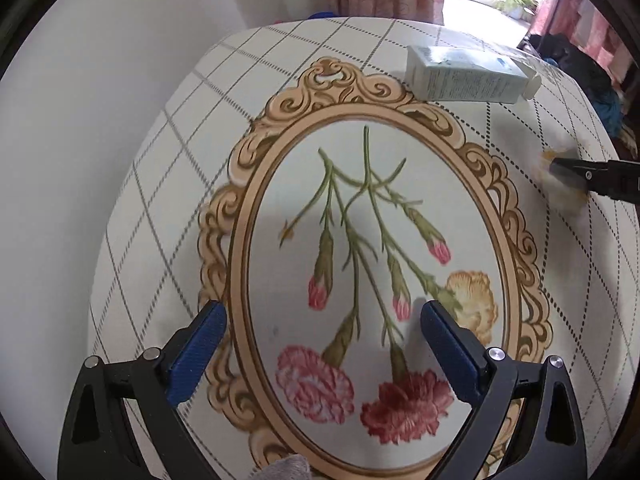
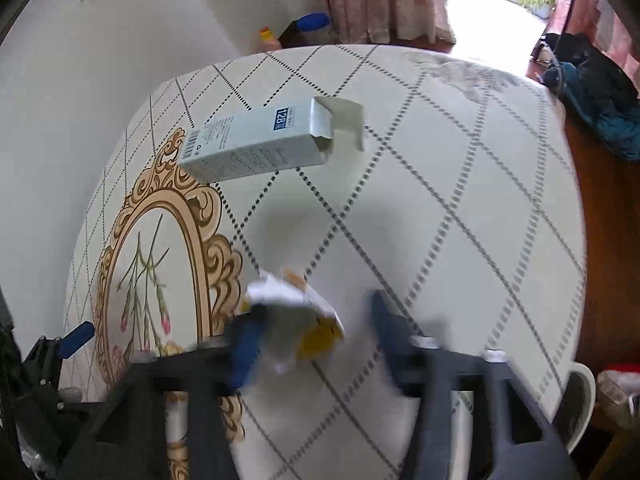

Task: Collect trash
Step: 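Grasp the white medicine box with the left tool while the right tool grasps the white wrapper, then carry the box and wrapper over the bin and open both tools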

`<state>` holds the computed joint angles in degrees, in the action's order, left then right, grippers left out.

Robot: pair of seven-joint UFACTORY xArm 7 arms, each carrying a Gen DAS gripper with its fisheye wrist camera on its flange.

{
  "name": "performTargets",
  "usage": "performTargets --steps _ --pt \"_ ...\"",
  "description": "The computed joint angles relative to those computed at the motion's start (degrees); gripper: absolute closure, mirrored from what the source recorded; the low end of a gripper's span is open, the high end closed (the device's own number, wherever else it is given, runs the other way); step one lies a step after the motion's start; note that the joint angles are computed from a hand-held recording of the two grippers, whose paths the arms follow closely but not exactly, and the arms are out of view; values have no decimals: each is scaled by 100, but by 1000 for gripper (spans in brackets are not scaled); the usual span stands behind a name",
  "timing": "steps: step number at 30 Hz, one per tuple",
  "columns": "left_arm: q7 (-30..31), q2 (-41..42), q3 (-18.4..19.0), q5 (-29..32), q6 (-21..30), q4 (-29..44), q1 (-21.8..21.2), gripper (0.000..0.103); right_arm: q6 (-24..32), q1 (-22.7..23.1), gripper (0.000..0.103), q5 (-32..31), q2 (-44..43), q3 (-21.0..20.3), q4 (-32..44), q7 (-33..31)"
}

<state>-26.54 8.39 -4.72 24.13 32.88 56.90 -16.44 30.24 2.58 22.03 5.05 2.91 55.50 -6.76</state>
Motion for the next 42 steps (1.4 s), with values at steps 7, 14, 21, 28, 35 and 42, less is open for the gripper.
performTargets --steps 7,14,21,28,35,42 --pt "626 534 -20 966 78 1102 -341 4 -356 -128 95 -103 -477 -195 -450 569" --pt "3158 1962 -185 723 592 3378 -781 5 196 -550 95 -701 -252 -496 -146 1269" --pt "4594 3051 -59 -102 1778 4945 -1014 47 469 -666 95 -823 52 -456 343 1450" --pt "4732 3079 176 -535 1850 5091 -1117 68 526 -775 95 -656 118 -425 422 1324" --pt "4211 2232 55 -808 1282 3963 -1045 73 314 -699 97 -766 -492 -435 -115 1374" --pt "3299 839 -230 -1420 852 2502 -838 73 98 -648 97 -851 -1807 -534 -1164 1606"
